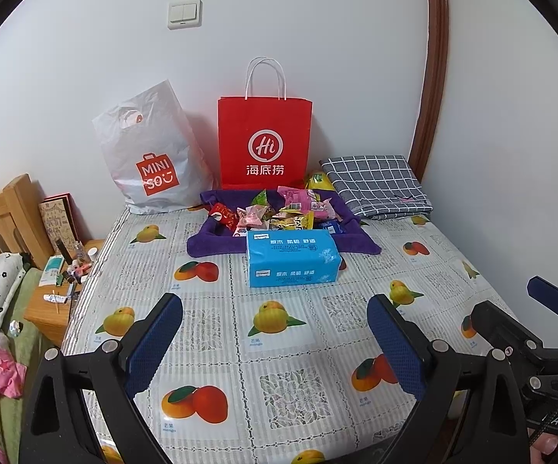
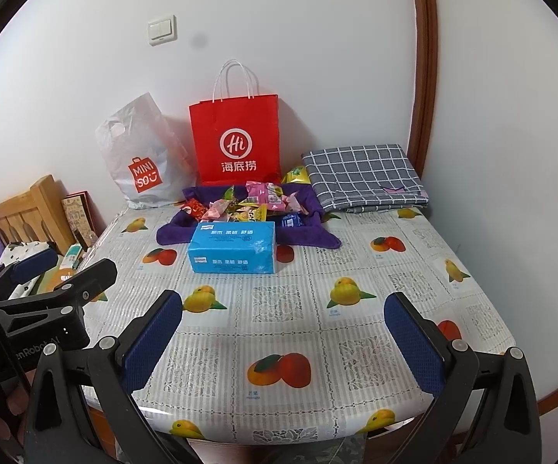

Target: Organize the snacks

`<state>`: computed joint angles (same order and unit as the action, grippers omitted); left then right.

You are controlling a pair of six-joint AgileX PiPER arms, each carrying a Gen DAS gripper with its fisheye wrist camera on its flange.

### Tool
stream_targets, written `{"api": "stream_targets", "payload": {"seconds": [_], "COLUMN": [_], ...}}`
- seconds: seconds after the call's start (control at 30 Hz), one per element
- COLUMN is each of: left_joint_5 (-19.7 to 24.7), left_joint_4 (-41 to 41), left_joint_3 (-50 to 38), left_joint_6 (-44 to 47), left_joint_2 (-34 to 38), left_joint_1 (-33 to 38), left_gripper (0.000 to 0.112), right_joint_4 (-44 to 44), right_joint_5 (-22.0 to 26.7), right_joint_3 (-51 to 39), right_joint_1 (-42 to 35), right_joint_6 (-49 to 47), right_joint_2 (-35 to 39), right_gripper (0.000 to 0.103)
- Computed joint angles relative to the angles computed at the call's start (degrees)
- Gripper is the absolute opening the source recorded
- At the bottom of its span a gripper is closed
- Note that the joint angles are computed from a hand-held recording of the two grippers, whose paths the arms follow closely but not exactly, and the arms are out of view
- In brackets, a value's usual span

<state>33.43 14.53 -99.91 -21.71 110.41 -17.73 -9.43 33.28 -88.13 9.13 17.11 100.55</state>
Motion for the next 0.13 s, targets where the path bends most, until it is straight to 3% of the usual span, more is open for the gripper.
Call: {"api": "stream_targets", "payload": {"seconds": [0.13], "left_joint_5": [-0.4], "left_joint_4": [1.0], "left_joint_3": [0.7], "left_joint_6": [-0.8], "left_joint_2": [-0.4], "left_joint_1": [-0.3], "left_gripper": [0.097], "right_joint_4": [0.1], "right_joint_5": [0.0], "right_joint_3": [0.0], "right_joint_1": [0.0], "right_joint_6": [0.1], "right_joint_2": [0.0], "right_gripper": [0.103]}}
